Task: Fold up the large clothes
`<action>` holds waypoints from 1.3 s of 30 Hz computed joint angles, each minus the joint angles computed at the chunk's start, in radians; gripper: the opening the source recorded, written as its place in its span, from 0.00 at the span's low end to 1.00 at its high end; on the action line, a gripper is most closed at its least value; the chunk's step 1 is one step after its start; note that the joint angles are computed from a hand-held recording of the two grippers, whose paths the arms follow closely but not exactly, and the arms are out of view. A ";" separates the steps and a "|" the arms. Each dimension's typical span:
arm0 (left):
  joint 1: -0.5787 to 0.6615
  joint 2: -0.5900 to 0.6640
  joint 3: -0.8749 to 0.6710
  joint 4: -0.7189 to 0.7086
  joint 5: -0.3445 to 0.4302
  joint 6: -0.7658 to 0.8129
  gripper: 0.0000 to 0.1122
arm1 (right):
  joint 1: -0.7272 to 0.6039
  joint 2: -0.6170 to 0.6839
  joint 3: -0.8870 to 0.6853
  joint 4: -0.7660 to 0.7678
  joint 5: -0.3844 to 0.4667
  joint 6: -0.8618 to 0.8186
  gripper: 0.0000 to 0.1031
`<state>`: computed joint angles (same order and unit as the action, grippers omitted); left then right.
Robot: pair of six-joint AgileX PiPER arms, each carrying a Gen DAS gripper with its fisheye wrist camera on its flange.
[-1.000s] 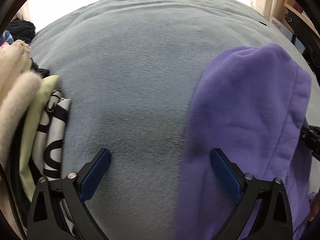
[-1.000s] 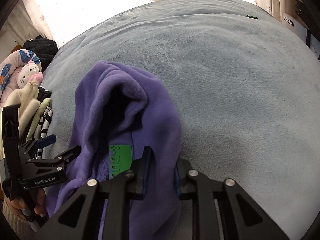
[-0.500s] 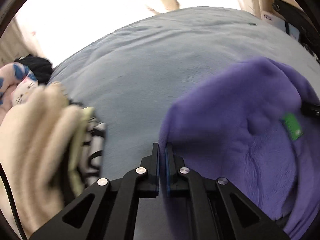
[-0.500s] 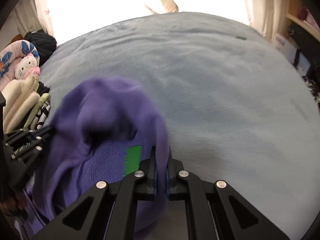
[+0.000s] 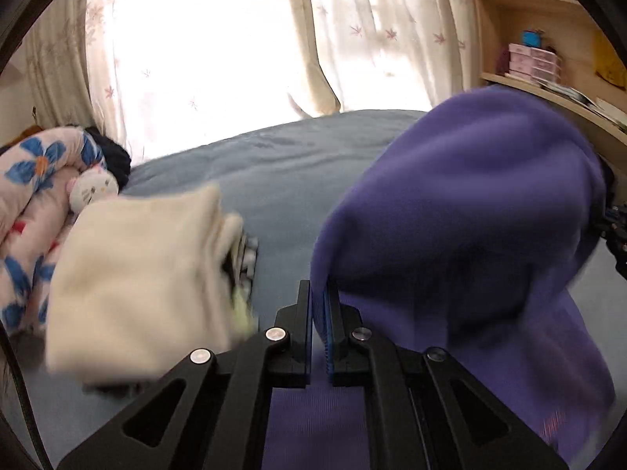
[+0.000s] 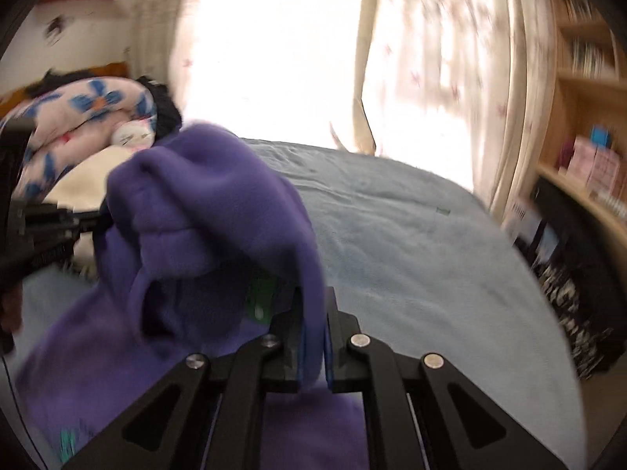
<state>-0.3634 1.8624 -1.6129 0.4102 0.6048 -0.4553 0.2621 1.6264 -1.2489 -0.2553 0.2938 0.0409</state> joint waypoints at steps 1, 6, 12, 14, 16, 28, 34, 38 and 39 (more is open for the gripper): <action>-0.004 -0.052 0.075 -0.020 -0.010 0.008 0.03 | 0.016 -0.064 0.083 -0.064 -0.005 0.048 0.11; -0.037 -0.242 0.381 -0.113 0.046 0.062 0.07 | 0.055 -0.227 0.284 0.003 0.121 -0.016 0.33; -0.045 -0.387 0.532 -0.249 0.123 0.108 0.08 | 0.075 -0.340 0.359 0.090 0.293 -0.018 0.33; -0.058 -0.452 0.564 -0.278 0.161 0.108 0.08 | 0.076 -0.389 0.351 0.174 0.365 -0.057 0.33; -0.051 -0.492 0.553 -0.324 0.206 0.144 0.08 | 0.083 -0.440 0.339 0.230 0.426 -0.075 0.33; -0.396 -0.658 0.343 -0.173 0.580 -0.012 0.26 | 0.334 -0.695 0.155 0.209 0.777 0.076 0.43; -0.439 -0.655 0.356 -0.183 0.539 -0.067 0.44 | 0.369 -0.677 0.197 0.174 0.728 0.176 0.55; -0.314 -0.626 0.417 -0.314 0.408 -0.009 0.44 | 0.203 -0.623 0.272 0.374 0.632 0.055 0.55; -0.262 -0.615 0.439 -0.387 0.364 0.036 0.44 | 0.165 -0.607 0.290 0.417 0.606 0.026 0.55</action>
<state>-0.6251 1.2474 -1.1736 0.0232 0.9686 -0.4198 0.4273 1.0193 -0.9586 0.1619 0.8997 0.0672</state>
